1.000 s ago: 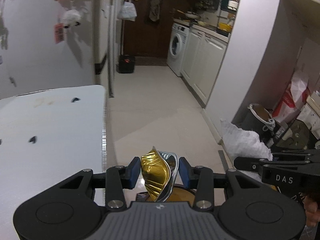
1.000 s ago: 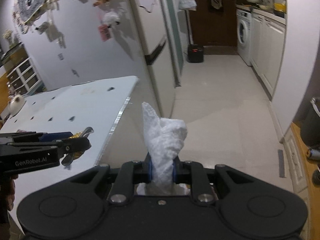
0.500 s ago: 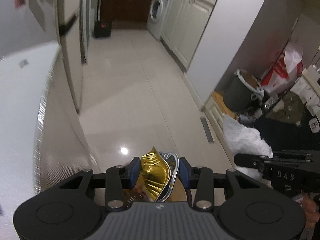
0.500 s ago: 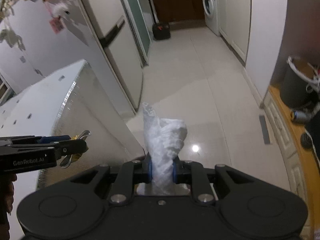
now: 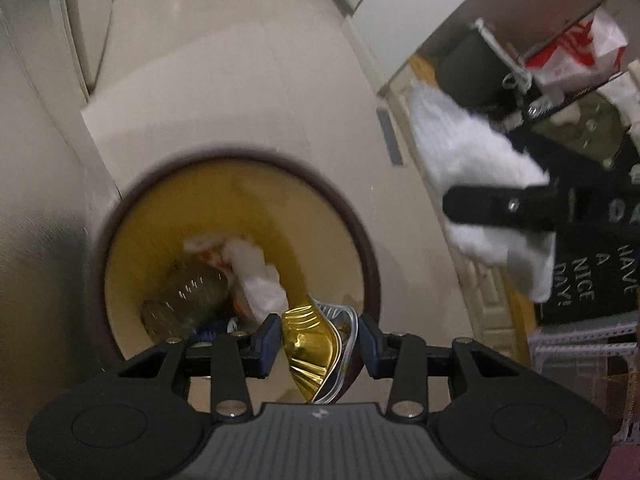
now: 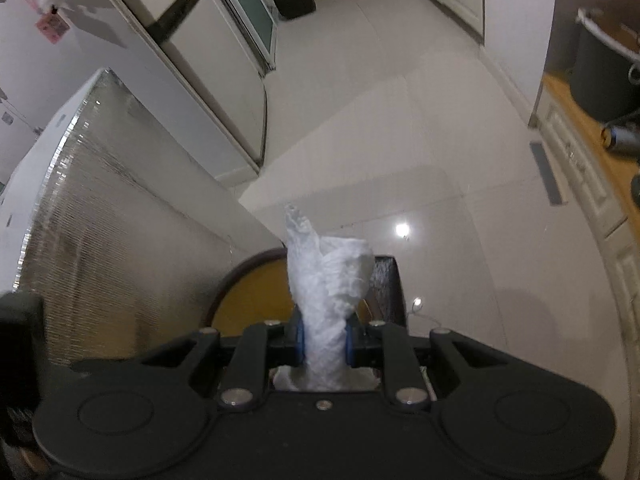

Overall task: Collect trash
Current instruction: 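Open both tools over the bin to drop the wrapper and tissue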

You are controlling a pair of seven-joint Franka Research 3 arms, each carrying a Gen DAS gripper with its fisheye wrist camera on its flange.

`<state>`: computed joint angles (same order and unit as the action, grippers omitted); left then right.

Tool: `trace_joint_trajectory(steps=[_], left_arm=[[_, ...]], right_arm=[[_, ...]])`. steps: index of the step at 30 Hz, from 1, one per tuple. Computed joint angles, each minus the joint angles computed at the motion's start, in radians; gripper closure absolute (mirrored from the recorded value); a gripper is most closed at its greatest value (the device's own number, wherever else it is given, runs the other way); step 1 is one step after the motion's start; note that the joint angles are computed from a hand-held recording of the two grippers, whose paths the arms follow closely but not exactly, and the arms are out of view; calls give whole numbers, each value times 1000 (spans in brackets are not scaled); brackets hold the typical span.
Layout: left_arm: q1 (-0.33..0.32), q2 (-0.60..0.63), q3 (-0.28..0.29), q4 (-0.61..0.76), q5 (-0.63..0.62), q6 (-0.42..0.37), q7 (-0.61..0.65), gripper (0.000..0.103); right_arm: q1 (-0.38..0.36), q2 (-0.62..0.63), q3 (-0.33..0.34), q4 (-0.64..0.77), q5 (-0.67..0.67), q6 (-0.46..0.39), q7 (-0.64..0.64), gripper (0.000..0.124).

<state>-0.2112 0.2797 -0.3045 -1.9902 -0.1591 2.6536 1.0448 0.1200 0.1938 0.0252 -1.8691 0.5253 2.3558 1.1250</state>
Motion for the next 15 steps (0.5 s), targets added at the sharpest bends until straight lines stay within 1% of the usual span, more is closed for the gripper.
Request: trace_joint_trajectory(steps=[4, 7, 9, 15], left_arm=[[13, 57, -16, 16, -20, -6, 36, 60], [14, 95, -17, 29, -19, -11, 43, 60], [15, 109, -16, 28, -11, -10, 43, 60], [47, 138, -43, 16, -42, 13, 92, 59]], right_arm=[[1, 39, 3, -1, -1, 0, -3, 105], [-3, 59, 8, -6, 11, 4, -17, 105], [-6, 71, 11, -9, 21, 4, -25, 105], [-9, 116, 19, 0, 42, 5, -36, 105]])
